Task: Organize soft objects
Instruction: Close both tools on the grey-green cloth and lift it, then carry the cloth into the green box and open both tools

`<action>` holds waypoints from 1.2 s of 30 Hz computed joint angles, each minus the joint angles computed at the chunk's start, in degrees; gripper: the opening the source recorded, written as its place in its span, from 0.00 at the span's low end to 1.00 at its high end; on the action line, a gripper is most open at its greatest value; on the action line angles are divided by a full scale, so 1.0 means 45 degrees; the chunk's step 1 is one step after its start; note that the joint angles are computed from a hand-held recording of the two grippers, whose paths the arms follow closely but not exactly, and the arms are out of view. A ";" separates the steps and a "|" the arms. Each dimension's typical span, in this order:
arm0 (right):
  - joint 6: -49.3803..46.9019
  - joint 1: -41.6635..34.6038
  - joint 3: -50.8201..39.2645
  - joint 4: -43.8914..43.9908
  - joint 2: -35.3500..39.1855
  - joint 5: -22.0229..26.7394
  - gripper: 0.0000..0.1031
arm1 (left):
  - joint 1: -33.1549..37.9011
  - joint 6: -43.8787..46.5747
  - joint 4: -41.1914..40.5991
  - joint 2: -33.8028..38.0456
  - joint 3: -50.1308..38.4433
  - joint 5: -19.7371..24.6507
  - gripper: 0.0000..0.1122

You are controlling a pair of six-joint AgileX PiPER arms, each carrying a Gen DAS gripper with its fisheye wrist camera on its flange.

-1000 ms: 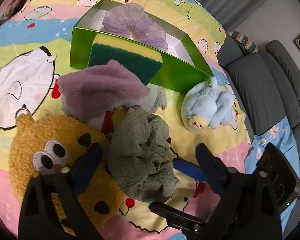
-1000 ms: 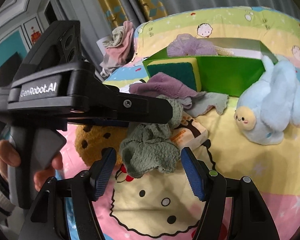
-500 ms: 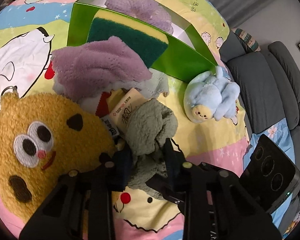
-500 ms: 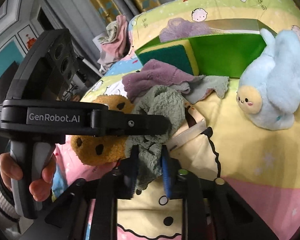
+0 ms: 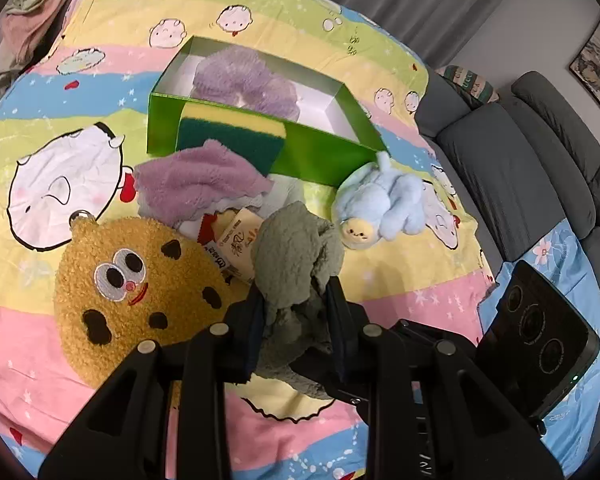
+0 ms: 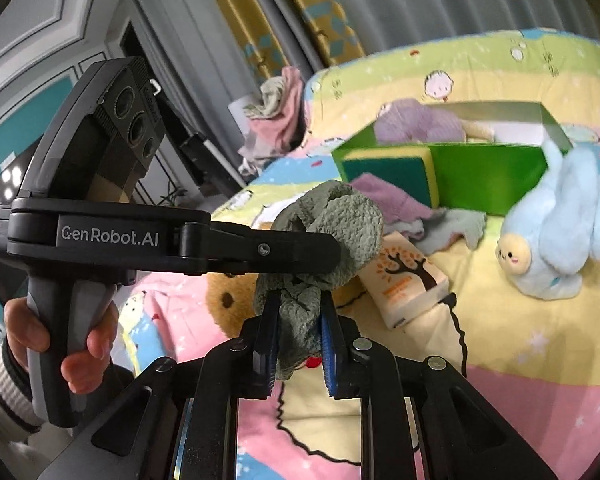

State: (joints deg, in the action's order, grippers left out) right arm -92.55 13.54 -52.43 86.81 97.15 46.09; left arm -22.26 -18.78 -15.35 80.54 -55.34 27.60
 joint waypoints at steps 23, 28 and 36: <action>0.7348 -0.0045 -0.7620 -0.4886 0.2722 -0.1689 0.19 | 0.1325 0.0666 0.1028 0.5848 -0.9815 0.3803 0.23; 1.0668 0.0066 -1.0535 -0.7138 0.4563 -0.1848 0.19 | 0.1344 -0.0240 0.1985 0.8341 -1.3706 0.5527 0.26; 1.5046 0.0359 -1.2834 -1.1184 0.5961 -0.2034 0.64 | 0.1343 -0.1207 0.3488 1.0318 -1.6687 0.7050 0.79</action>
